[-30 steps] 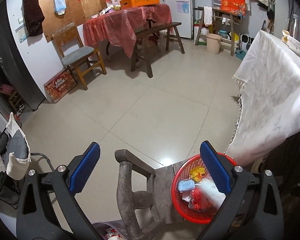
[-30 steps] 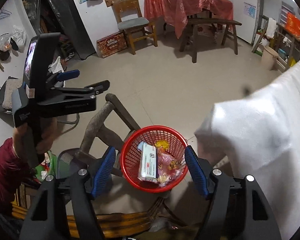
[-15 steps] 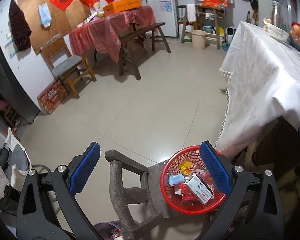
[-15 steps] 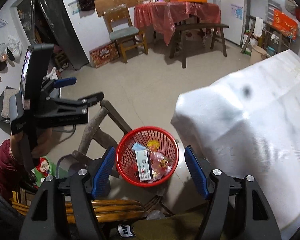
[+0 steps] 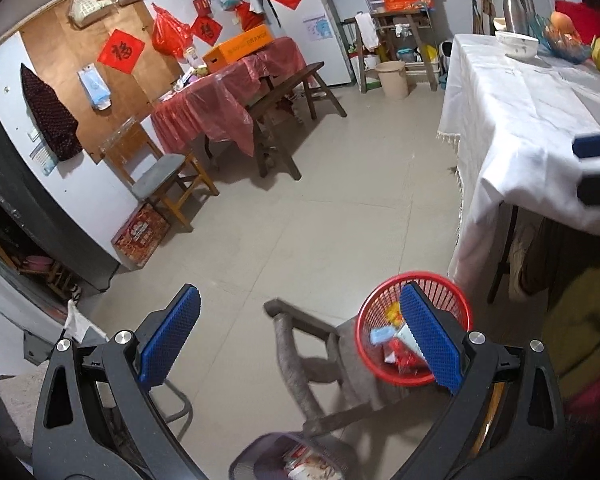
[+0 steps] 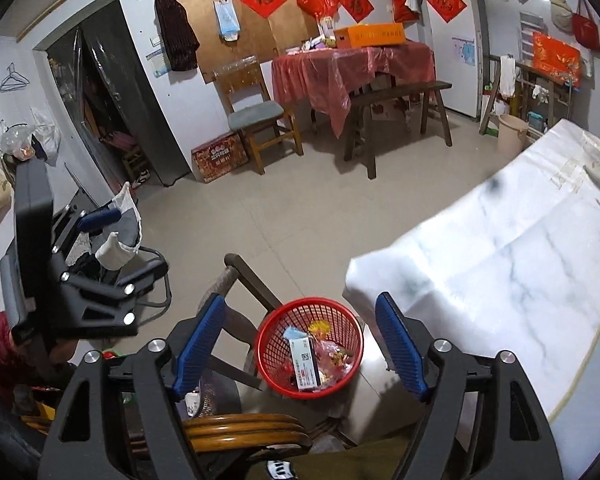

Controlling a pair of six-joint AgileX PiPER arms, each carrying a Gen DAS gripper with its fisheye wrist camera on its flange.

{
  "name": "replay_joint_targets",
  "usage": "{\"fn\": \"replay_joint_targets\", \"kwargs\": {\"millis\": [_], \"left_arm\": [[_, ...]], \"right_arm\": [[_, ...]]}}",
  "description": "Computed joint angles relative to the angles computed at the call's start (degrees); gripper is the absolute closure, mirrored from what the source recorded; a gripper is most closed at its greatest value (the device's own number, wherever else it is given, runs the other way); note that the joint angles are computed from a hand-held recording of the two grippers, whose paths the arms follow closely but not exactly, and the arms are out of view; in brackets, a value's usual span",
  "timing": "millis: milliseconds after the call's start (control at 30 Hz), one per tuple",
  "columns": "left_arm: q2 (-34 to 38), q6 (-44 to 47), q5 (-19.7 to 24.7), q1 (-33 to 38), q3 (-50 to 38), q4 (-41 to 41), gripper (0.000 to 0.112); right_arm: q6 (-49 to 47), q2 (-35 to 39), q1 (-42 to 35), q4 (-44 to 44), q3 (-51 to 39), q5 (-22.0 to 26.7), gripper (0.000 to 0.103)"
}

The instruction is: Collect trash

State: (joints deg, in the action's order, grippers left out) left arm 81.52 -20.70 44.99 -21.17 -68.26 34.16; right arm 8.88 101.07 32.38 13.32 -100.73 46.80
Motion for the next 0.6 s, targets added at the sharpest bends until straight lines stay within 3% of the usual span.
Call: {"fn": "replay_joint_targets", "kwargs": {"millis": [100, 233, 600], "left_arm": [[-2.87, 3.6, -0.12, 3.55, 2.06, -5.96, 0.016], [-5.24, 9.06, -4.07, 9.34, 6.97, -15.27, 0.016], [-0.86, 11.25, -9.32, 10.87, 10.41, -18.41, 0.016]], "right_arm": [[3.51, -0.53, 2.04, -3.67, -1.35, 0.87, 0.021], [8.5, -0.35, 5.15, -7.85, -2.26, 2.1, 0.017], [11.92, 8.57, 8.79, -7.4, -4.02, 5.77, 0.017]]}}
